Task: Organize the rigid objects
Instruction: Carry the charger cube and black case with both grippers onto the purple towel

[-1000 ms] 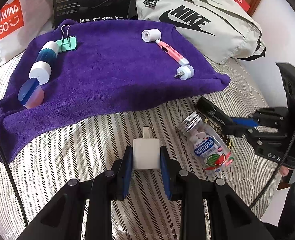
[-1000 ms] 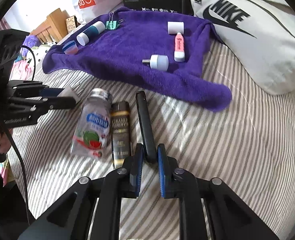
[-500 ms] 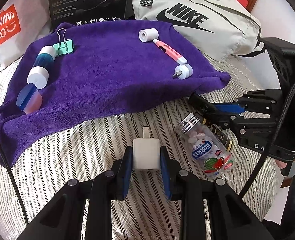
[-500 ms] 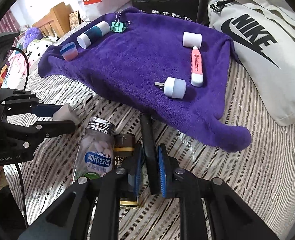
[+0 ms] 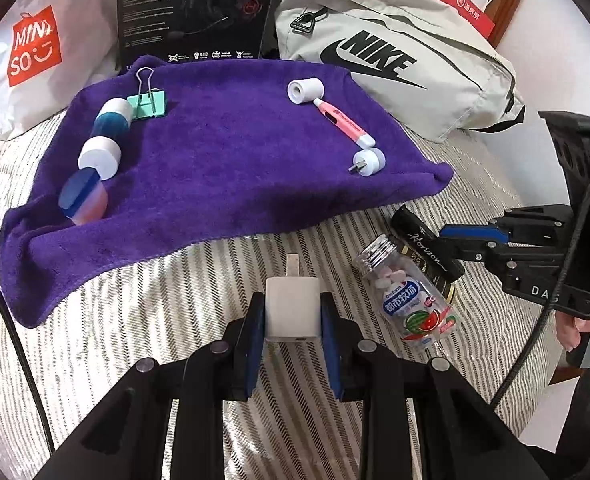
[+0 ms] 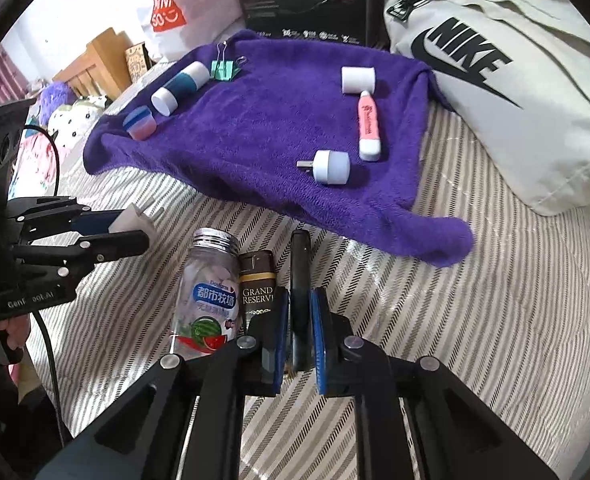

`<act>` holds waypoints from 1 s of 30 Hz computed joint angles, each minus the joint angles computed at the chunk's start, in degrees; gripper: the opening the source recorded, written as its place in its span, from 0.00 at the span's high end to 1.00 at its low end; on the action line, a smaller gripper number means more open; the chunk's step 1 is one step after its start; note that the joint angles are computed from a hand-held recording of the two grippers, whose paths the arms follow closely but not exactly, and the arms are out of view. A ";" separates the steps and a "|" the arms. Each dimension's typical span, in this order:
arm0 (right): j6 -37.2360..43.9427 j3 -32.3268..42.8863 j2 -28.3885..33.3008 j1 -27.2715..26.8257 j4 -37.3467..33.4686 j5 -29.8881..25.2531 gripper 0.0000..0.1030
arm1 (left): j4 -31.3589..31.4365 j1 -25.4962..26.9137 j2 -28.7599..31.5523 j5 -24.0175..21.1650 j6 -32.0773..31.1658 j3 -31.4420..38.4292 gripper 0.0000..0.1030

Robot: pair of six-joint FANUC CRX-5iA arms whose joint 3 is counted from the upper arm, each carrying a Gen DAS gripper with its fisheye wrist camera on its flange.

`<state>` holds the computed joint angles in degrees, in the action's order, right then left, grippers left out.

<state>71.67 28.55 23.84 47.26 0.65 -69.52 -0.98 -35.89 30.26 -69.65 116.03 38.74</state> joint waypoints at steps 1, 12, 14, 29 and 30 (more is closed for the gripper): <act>0.17 0.06 0.27 0.17 0.50 -0.27 0.89 | -0.64 -0.11 0.18 -0.68 0.11 0.56 0.75; 1.84 1.79 3.13 0.74 2.02 -0.57 0.89 | -0.11 0.21 0.87 -1.71 0.42 0.70 0.75; 1.42 1.05 2.85 1.00 2.66 0.18 0.89 | -0.08 0.13 0.96 -1.24 0.55 0.55 0.75; 1.73 4.00 0.55 0.10 0.44 0.75 0.89 | -0.11 2.28 -3.23 2.50 0.63 -2.34 0.75; 1.88 5.32 1.27 -0.05 0.48 0.37 0.89 | -0.40 2.51 -3.13 2.22 0.59 -1.76 0.75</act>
<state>73.54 33.87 25.11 47.21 1.12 -69.14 -1.38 -33.38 27.13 -67.43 116.62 36.98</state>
